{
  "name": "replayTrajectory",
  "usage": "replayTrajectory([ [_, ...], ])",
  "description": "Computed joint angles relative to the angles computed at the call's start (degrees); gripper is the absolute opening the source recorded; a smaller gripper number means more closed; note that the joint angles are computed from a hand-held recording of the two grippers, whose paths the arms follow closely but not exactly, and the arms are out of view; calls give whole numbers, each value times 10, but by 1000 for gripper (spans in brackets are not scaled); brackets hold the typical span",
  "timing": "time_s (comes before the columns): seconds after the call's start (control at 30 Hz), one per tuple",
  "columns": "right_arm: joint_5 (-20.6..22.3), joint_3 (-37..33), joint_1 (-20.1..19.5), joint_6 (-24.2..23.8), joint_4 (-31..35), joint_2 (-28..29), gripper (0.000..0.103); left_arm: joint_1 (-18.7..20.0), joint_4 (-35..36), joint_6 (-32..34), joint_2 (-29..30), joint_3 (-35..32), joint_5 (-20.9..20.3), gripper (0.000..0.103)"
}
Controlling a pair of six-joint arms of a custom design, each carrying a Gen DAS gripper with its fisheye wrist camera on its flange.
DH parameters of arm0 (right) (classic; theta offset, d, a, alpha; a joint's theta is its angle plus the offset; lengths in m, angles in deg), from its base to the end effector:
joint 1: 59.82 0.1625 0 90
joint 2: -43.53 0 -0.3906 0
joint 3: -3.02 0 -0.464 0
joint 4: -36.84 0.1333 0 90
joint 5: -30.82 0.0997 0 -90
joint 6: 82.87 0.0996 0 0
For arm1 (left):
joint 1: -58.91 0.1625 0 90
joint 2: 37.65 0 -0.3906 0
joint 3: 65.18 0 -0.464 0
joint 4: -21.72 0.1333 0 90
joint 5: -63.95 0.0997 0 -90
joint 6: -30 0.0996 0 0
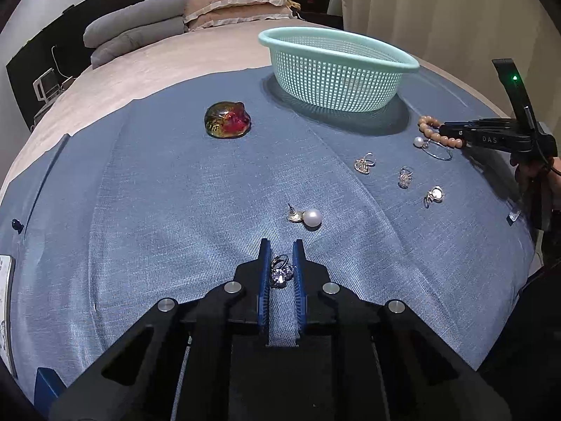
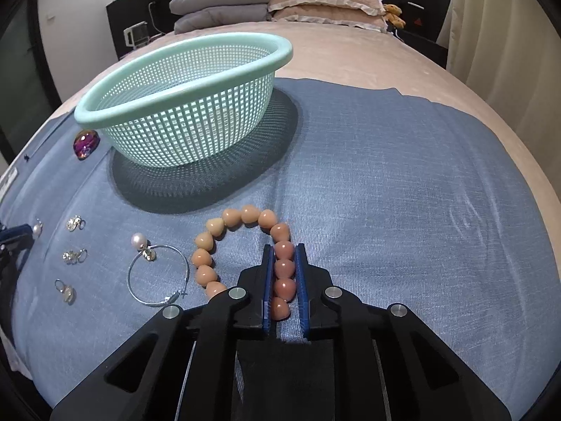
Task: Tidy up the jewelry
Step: 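Grasp a crystal earring with the left tool while the right tool grasps the orange bead bracelet, then carry the earring and bracelet over the green basket and open both tools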
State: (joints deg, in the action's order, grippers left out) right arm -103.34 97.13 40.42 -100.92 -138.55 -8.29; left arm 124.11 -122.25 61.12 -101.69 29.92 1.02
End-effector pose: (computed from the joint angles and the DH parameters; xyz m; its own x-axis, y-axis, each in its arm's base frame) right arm 0.1885 -0.6837 0.1733 -0.7115 0.1015 0.6954 -0.3684 0.7888 -0.4920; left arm -0.1293 -0.7057 0.2314 -0.5559 0.6142 -0.5601 0.7869 0.6059 -0.1166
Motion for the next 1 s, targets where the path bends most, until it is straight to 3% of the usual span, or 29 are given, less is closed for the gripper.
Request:
replayTrajectory([
  [0.2,27,27,1,23,6,-30,11,-4,26,-23,-10,0,4,13],
  [0.47,27,33,28,25,14,-54,11,-18,36,-26,-31,11,18,13],
  [0.77,17,29,69,-7,28,-74,11,-43,47,-17,-52,7,18,13],
  [1.0,8,-2,100,-50,13,-71,11,-62,45,-6,-36,-35,5,13],
])
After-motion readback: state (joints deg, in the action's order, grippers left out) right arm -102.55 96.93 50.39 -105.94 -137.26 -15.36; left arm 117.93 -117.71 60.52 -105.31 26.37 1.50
